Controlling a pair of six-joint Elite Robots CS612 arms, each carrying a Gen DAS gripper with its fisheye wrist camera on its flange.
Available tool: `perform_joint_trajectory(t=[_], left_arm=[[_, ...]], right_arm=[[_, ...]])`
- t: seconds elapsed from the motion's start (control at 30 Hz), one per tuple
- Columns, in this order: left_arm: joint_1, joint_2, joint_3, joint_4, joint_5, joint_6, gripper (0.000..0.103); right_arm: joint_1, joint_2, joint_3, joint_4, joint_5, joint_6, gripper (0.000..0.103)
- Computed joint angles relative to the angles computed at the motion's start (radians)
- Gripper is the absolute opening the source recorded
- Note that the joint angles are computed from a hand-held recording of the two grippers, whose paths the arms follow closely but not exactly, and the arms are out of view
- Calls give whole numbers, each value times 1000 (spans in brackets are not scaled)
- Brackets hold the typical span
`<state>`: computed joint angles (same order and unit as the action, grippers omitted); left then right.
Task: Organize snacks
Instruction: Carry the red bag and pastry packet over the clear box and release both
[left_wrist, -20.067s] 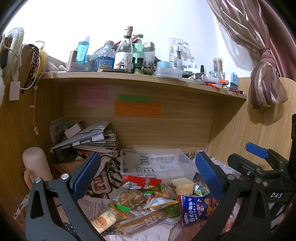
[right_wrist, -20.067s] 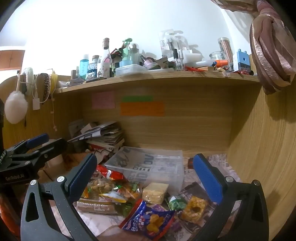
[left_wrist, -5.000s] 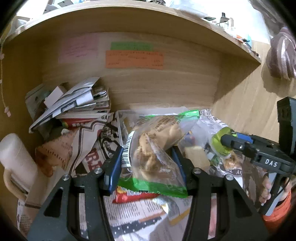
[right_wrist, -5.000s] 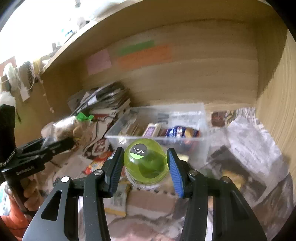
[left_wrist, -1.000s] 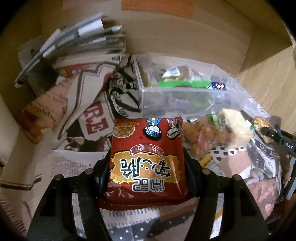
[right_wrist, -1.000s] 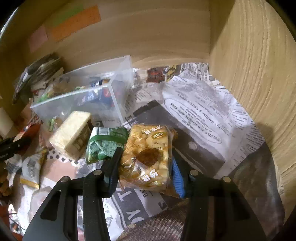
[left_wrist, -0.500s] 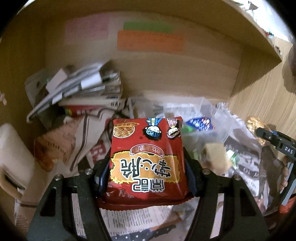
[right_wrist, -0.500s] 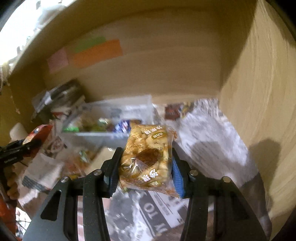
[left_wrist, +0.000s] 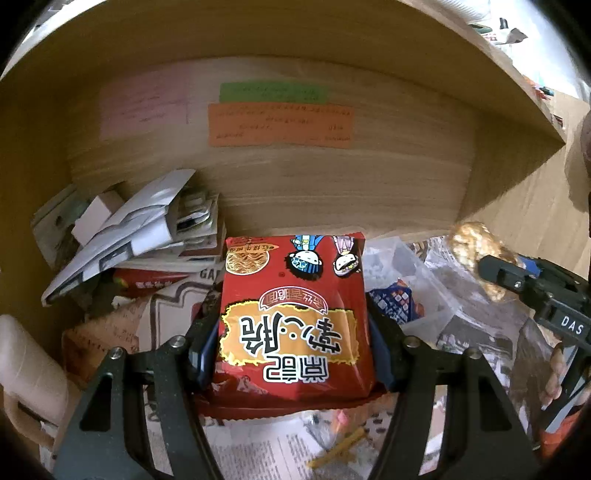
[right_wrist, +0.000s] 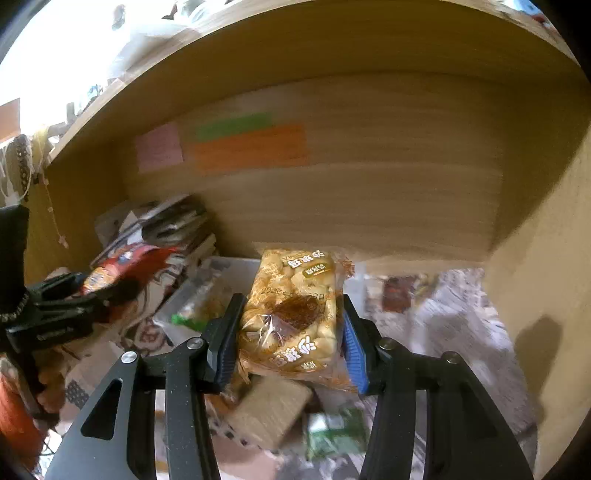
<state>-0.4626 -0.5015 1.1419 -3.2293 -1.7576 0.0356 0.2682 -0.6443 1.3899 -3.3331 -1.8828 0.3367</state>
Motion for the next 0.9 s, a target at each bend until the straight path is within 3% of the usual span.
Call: perform_joint_trajectory(t=[0.43,0.9], left_arm=[[-5,82,-179,162,8,4,66],[-11,161,-343,349,13,5,66]], right_arm=[[-19,88,-183,164,99,4,45],[-32,140,-269,339,128,28,45]])
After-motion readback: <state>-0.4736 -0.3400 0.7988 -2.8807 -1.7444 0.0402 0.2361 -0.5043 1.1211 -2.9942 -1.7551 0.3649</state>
